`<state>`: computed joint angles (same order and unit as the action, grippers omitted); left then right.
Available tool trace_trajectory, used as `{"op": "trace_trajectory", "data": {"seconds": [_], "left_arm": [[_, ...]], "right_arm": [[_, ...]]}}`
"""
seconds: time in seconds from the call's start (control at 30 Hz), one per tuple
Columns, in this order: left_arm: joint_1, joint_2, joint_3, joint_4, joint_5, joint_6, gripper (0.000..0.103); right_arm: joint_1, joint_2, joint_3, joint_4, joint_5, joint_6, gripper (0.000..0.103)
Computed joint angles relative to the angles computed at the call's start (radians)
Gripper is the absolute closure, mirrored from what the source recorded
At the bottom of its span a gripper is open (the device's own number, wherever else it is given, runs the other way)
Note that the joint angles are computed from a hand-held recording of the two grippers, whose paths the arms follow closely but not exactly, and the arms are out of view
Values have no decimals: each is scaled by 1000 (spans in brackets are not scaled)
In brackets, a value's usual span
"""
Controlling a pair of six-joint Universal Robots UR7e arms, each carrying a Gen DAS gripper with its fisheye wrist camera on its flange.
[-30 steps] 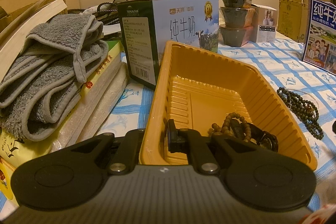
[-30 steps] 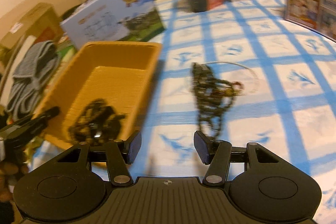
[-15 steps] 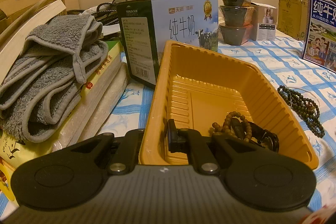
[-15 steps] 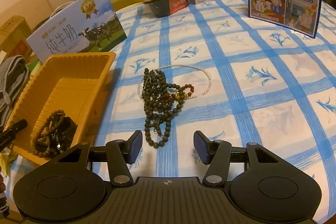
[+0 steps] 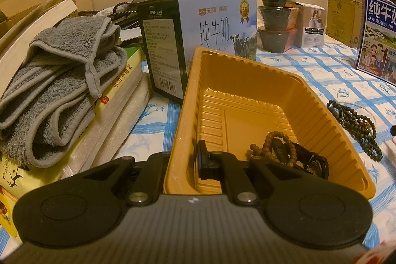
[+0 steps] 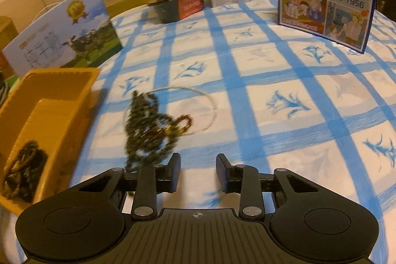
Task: Organize jewelry
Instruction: 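Close the right tool on the dark green bead strands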
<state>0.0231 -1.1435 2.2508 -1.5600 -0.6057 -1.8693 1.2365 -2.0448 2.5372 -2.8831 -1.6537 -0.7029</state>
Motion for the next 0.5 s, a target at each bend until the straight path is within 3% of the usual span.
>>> {"op": "trace_trajectory", "data": {"seconds": [0.1,0.3,0.5], "left_arm": [[1,-2,1,-2,-1,3,96],[2,-3,2,-4,-2,8,96],[2,-3,0,-5,-3,13,96]], "right_arm": [[-12,26,-18,-11,7,-8,75],[-41,20,-30,68,105,21,75],[1,95,-10,-19,83,61,75]]}}
